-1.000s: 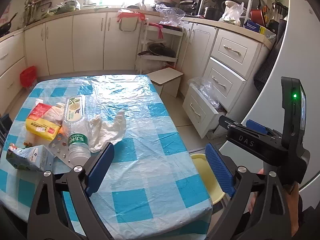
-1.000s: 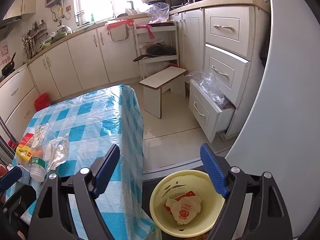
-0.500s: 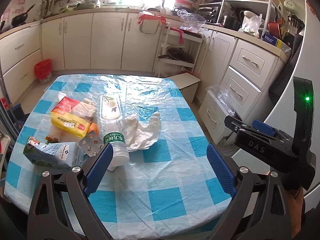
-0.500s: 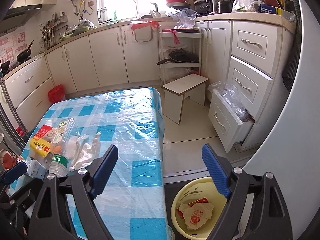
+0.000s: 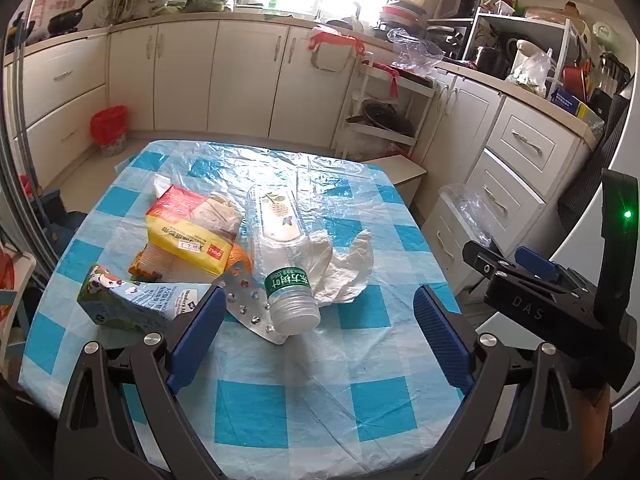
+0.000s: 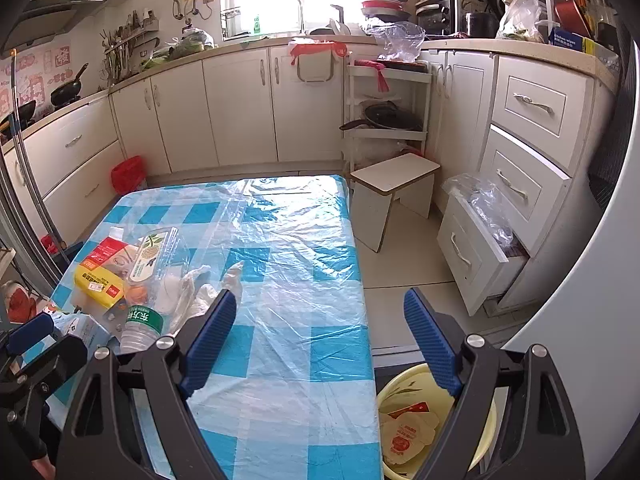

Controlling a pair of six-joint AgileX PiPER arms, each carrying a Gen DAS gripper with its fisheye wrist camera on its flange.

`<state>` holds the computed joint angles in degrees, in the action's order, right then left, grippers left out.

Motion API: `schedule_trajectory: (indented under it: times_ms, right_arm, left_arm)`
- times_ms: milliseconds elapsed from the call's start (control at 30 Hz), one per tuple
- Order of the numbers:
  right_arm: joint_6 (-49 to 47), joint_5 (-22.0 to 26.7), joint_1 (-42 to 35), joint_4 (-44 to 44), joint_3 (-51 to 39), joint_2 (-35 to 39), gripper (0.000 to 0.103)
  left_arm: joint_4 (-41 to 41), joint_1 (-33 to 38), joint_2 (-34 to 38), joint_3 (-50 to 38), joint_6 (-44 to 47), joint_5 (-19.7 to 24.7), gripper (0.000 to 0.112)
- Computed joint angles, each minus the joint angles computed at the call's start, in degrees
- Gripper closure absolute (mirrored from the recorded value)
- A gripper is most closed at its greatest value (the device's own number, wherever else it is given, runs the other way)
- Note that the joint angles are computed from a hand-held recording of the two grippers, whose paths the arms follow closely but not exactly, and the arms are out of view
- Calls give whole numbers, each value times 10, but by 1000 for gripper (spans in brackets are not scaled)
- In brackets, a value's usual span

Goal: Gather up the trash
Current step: 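Return both tools to the table toward the water bottle and milk carton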

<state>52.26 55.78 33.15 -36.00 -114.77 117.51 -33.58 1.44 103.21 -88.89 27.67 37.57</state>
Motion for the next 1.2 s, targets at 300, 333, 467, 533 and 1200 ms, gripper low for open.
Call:
schedule_trajectory:
  times_ms: [300, 333, 467, 533, 1200]
  right_arm:
    - [-30, 22, 10, 16, -64, 40, 21]
    - [-33, 24, 10, 18, -71, 45, 21]
    - [-45, 30, 12, 30, -97, 62, 21]
    - [-51, 29, 11, 42, -105, 68, 21]
    - [-117, 30, 1, 141, -198, 129, 21]
  left_arm:
    - [-9, 32, 13, -13, 5, 6, 21]
    - [-9, 35, 15, -16, 4, 8, 22]
    - [-6, 49, 24, -27, 1, 15, 22]
    - [1, 56, 26, -31, -4, 15, 21]
    - [47, 162, 147, -160, -133, 131, 22]
